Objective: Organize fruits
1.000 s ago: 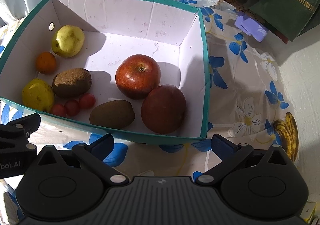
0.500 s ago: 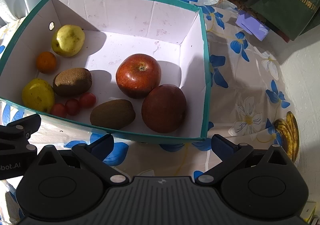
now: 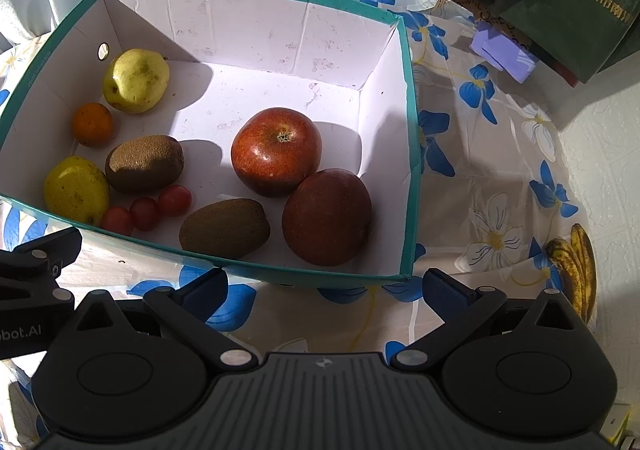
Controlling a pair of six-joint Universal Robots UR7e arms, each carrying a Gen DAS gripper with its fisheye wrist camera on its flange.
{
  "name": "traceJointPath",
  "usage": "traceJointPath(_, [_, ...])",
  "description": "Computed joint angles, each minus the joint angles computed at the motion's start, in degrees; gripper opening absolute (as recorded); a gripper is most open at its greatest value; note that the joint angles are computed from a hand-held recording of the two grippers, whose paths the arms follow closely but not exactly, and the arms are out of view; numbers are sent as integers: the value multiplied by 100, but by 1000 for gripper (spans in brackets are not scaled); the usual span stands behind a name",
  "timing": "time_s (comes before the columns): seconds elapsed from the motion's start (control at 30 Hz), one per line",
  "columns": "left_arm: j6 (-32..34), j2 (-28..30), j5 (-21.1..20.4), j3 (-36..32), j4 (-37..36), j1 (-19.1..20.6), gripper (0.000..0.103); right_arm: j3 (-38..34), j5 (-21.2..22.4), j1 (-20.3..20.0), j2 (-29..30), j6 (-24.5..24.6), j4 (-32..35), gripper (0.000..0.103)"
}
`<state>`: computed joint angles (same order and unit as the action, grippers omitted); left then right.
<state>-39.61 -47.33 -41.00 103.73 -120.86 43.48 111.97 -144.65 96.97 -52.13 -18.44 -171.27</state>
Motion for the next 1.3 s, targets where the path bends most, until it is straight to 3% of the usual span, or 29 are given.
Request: traceJointPath(1.3, [-10, -7, -27, 7, -19, -7, 103, -2, -102, 41, 10, -1, -45, 103])
